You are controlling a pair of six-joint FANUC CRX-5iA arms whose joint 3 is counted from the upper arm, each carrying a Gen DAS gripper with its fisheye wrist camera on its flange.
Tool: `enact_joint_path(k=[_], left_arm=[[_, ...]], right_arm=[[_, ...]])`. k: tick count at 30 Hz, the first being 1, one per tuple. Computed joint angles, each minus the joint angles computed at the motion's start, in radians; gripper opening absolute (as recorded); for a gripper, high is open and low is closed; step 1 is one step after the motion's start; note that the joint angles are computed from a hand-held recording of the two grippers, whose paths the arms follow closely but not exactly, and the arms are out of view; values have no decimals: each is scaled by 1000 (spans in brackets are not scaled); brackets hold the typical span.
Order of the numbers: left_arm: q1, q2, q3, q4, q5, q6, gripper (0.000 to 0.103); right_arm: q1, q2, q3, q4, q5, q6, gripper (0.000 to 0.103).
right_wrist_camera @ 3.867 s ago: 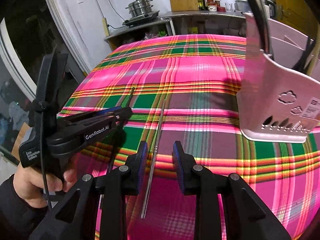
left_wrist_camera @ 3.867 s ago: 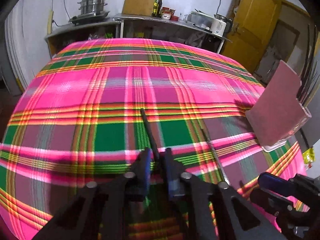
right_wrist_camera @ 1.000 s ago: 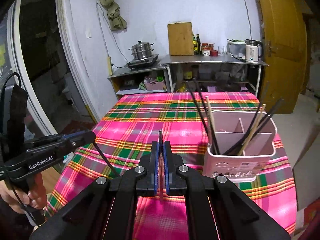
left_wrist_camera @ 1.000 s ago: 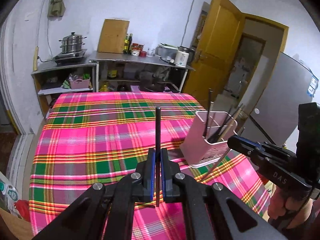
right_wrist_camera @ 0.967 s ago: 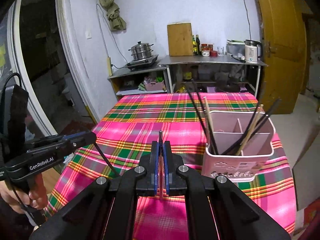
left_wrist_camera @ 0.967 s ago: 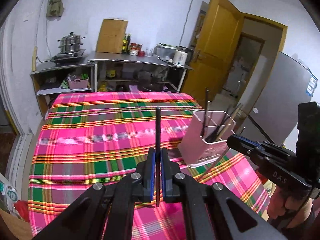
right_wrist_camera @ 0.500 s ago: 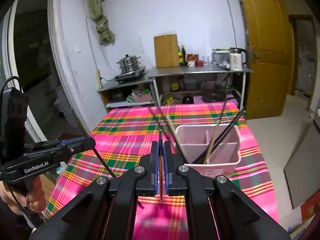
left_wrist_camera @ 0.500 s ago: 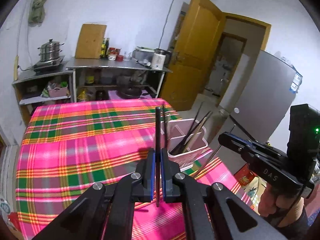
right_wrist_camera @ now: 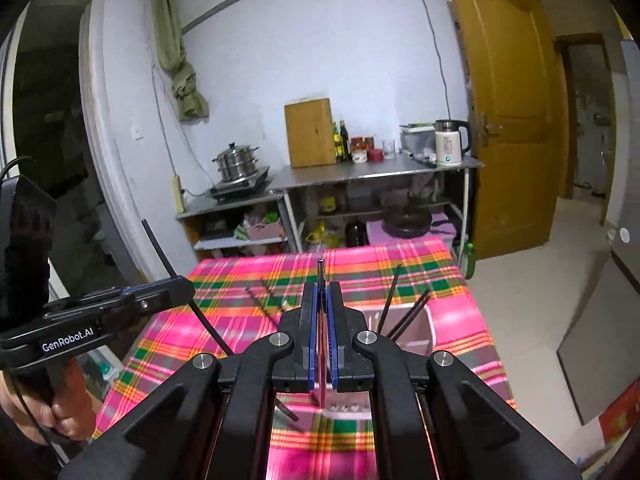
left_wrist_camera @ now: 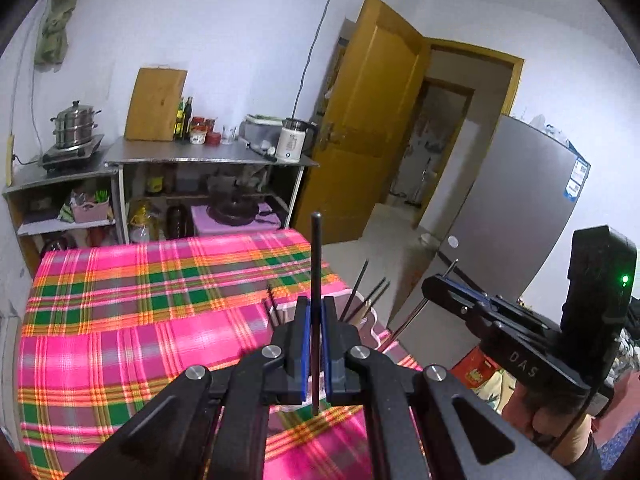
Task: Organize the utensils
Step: 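Lift both black chopsticks and lower them into the pink holder, then open both grippers to release the chopsticks and pull back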
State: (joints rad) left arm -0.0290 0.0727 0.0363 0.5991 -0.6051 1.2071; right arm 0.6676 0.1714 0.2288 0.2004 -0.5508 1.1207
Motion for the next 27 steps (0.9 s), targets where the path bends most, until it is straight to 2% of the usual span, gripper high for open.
enact_joint_path(k=[13,27], left_arm=[[-25,140,164,-94,9,79,5],[-35,177,127,-118,24,70,5]], right_arm=[[-52,106,109,-38,-12,-9,5],[-67,173,129,-125,-65,51,5]])
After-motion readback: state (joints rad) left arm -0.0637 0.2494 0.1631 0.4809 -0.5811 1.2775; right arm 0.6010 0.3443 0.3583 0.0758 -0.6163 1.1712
